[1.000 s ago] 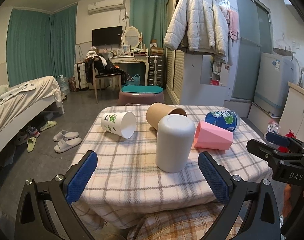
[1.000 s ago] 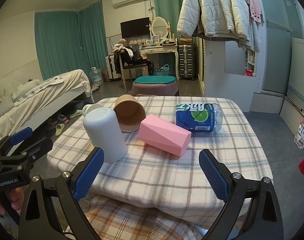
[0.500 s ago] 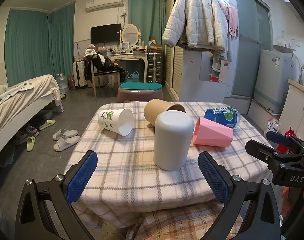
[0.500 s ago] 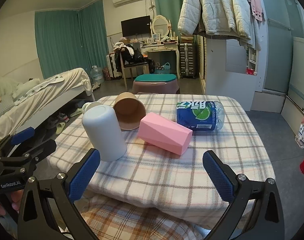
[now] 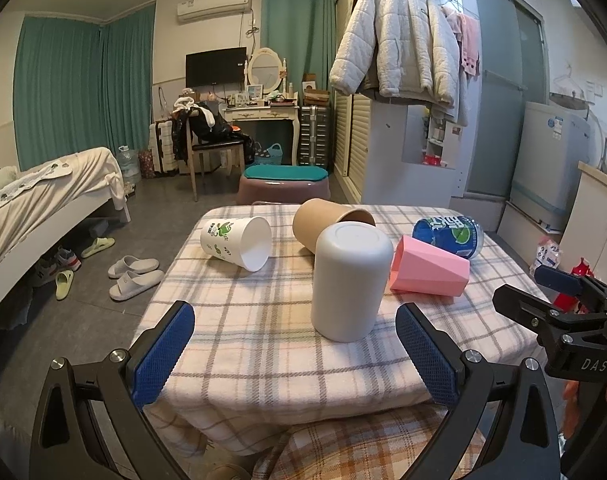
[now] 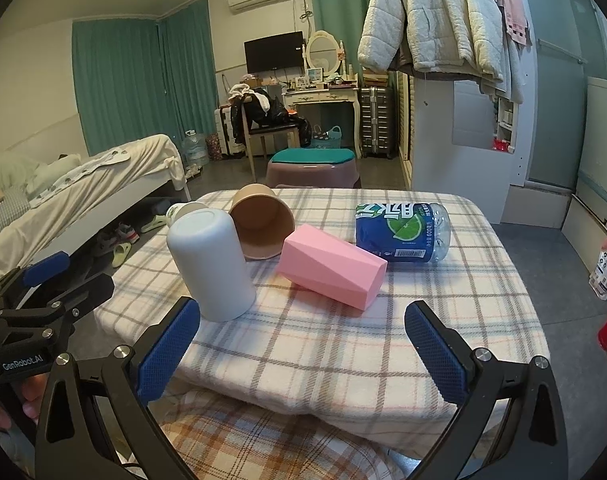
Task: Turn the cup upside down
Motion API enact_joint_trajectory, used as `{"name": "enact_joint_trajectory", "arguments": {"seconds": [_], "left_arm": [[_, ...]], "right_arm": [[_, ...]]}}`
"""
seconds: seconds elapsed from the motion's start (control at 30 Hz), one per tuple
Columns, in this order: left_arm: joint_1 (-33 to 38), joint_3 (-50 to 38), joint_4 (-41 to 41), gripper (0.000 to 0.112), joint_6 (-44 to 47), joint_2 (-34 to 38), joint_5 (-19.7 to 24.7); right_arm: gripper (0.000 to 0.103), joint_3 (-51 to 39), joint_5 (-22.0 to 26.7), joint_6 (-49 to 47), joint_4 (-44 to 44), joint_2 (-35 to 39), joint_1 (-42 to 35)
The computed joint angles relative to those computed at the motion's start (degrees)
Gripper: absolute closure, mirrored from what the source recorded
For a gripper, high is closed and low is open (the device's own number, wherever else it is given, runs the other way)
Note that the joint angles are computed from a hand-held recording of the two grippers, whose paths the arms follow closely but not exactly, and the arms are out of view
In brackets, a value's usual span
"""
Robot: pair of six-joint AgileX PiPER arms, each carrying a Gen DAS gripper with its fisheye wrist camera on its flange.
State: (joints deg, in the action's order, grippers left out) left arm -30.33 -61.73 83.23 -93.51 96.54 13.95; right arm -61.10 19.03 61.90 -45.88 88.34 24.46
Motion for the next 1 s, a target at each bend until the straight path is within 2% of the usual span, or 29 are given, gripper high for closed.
{"name": "enact_joint_trajectory", "arguments": {"seconds": [0.8, 0.87, 1.0], "left_arm": [[-0.1, 0.7, 0.3, 0.009, -0.3, -0.4, 0.4], [-0.1, 1.4, 2.3, 0.009, -2.3, -0.7, 0.4], [-0.1, 1.0, 0.5, 0.009, -0.3, -0.5, 0.4]], "right_arm": [[0.000, 0.2, -0.4, 0.6, -0.4, 0.8, 0.1], [0.000, 0.2, -0.4, 0.9, -0.7, 0.8, 0.2], [0.000, 0.4, -0.3, 1.7, -1.5, 1.0, 0.4]]}}
